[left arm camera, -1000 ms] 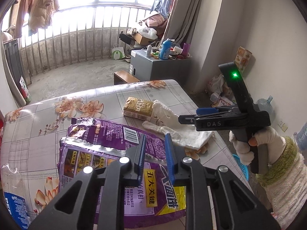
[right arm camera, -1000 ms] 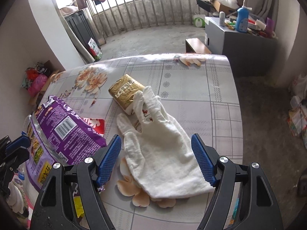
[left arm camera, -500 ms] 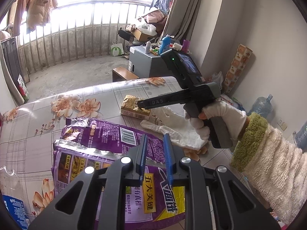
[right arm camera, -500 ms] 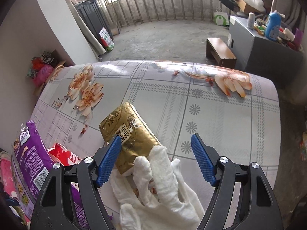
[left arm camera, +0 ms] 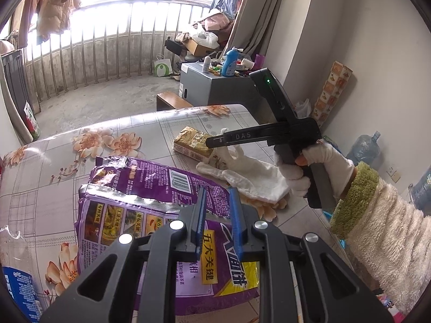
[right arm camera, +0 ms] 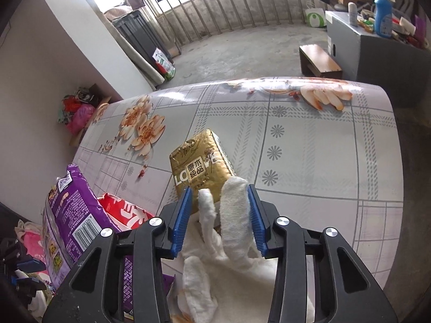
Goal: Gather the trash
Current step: 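Reach the right tool toward the gold tissue pack and white towel, then grasp the white towel with the right tool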
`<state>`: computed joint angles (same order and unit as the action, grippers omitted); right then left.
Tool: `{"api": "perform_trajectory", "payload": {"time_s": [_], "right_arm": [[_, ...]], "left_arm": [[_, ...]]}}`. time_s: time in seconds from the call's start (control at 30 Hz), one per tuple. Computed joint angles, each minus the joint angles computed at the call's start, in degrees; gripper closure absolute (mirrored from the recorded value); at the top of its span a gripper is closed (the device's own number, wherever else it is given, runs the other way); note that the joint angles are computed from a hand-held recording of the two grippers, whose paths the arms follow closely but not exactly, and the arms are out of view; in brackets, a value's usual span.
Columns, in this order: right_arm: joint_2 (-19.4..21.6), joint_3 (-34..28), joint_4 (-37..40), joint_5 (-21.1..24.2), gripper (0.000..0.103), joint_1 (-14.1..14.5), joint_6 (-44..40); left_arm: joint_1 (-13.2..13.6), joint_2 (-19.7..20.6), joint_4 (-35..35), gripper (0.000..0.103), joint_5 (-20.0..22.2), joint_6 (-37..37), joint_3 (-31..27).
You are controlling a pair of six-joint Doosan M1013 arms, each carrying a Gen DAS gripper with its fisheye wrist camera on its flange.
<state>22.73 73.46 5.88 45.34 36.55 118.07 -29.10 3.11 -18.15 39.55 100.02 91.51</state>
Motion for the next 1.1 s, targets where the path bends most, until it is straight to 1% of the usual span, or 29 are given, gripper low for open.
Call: {"api": "perform_trajectory", "payload": {"time_s": [0.03,0.07,0.13,0.2,0.27,0.3,0.33,0.37,0.4,0.43,0.47,0.6,0.73,0.9,1.0,1.1], "right_arm": [[0.2,-0.5,-0.7,0.1,0.04,0.1,0.0],[0.7,-1.3,-2.0,0.4,0.031,0.3,-0.1],[1.9,-3.0,-3.0,1.7,0.028,0.6,-1.9],[3.5,-5.1,-3.6,4.0,0.025,0.9,-3.6],[5.2,-7.1,-6.0,6.9,0.024,1.5,-4.8],[5.7,-7.6,-9.2,8.0,0.025,2.1,-4.5],[5.9,-7.9,-11.7,8.5,0.026,2.5,-4.5],[5.9,-7.8,-13.0,8.8,0.033,2.8,-4.2],[5.5,-7.3,-12.5,8.5,0.041,2.7,-4.2],[4.9,-6.5,-11.2,7.7,0.047,2.4,-4.2],[4.3,-5.7,-10.6,7.5,0.047,2.3,-3.4],[1.2,-0.8,-12.4,4.9,0.047,2.9,1.1],[-2.7,4.9,-15.5,1.8,0.048,4.5,9.9],[-7.4,11.9,-24.3,-0.9,0.048,8.4,28.3],[-9.1,14.2,-29.5,-0.6,0.048,11.7,38.5],[-9.5,14.5,-34.6,3.7,0.048,15.8,46.2]], "left_arm": [[0.0,-0.1,-0.1,0.086,-0.1,0.1,0.1],[0.0,-0.2,-0.1,0.086,-0.1,0.1,0.1],[0.1,-0.3,0.0,0.086,-0.2,0.2,0.1],[0.1,-0.2,0.1,0.086,0.0,0.1,0.0],[0.2,-0.1,0.1,0.086,0.2,0.1,-0.1],[0.2,0.0,0.1,0.086,0.2,0.0,-0.1],[0.3,0.0,0.1,0.086,0.3,0.0,-0.1],[0.3,0.0,0.0,0.086,0.3,0.1,-0.1],[0.3,-0.1,0.1,0.086,0.3,0.1,0.0],[0.3,-0.2,0.2,0.086,0.2,0.0,0.0],[0.4,-0.2,0.1,0.086,0.2,0.0,0.0],[0.5,-0.9,-0.6,0.086,0.2,0.4,0.8],[0.6,-2.1,-2.0,0.086,0.1,1.9,1.9],[0.5,-3.8,-5.2,0.086,0.9,5.0,3.6],[0.4,-5.1,-7.4,0.086,2.1,7.6,5.0],[0.2,-6.7,-8.5,0.086,3.1,9.5,6.8]]}}
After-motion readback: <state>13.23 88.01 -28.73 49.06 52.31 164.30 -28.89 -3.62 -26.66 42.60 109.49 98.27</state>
